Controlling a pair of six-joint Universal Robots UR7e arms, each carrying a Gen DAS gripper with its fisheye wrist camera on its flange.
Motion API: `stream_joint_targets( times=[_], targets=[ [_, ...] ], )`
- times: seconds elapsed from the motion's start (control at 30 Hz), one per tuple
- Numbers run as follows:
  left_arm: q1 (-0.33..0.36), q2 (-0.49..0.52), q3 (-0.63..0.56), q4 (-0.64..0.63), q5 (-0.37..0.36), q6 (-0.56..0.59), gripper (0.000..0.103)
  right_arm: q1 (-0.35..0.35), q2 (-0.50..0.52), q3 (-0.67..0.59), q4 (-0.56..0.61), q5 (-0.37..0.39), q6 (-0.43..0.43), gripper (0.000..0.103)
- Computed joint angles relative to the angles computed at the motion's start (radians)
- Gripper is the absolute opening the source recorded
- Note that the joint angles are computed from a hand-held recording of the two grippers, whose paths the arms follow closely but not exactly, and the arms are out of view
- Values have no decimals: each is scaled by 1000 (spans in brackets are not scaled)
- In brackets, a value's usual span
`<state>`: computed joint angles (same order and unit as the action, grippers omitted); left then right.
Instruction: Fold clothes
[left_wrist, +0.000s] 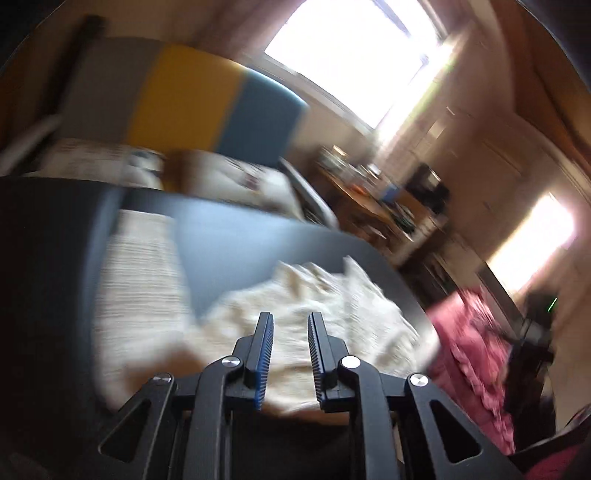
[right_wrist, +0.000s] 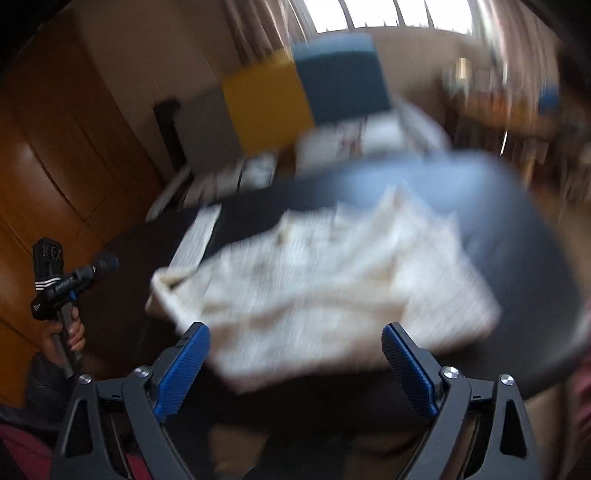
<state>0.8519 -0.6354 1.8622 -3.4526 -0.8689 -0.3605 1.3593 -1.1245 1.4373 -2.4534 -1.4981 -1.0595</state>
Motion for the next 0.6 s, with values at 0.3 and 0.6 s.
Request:
stream_joint_targets(
  times=[0.3, 0.6],
  targets=[
    [100, 179, -273, 297, -293, 69, 17, 93, 444, -559, 243, -337, 107, 74],
    [148, 186, -244, 318, -350, 6, 17, 89, 890, -1289, 693, -469, 250, 9]
  ],
)
